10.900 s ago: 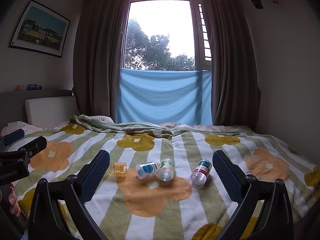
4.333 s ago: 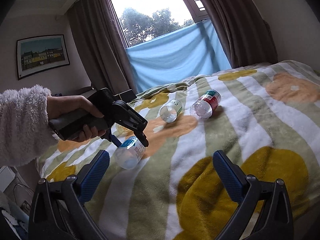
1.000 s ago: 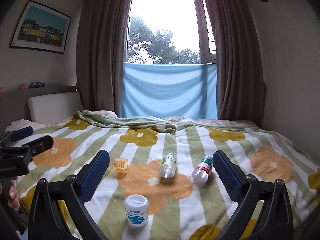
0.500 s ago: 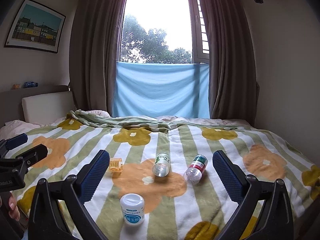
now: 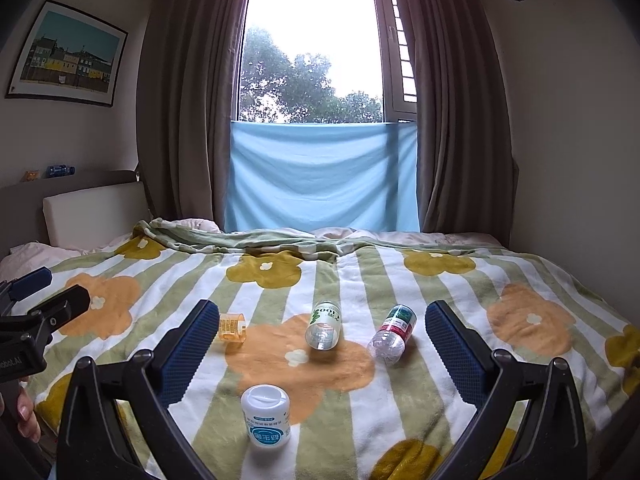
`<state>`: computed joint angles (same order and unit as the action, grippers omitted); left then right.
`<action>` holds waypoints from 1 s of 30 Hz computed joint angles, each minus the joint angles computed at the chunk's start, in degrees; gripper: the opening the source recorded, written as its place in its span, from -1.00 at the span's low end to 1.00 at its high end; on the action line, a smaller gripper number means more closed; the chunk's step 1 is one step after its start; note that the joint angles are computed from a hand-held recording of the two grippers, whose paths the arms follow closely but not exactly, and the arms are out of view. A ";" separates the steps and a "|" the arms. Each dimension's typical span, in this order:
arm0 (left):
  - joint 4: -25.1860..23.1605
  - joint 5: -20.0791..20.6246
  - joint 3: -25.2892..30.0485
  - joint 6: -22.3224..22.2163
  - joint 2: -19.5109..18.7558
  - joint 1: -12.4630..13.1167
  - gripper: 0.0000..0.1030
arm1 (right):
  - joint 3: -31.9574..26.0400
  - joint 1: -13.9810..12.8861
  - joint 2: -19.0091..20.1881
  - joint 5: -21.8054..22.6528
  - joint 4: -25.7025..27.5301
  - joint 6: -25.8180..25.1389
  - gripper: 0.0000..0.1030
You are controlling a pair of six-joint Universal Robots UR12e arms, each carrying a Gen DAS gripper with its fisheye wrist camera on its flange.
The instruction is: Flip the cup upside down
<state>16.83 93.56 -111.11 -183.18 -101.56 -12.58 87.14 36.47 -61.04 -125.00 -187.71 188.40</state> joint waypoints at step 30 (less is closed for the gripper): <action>1.02 -0.71 -0.30 -0.71 -0.04 0.60 0.99 | 0.02 0.00 -0.09 0.24 0.20 0.28 1.00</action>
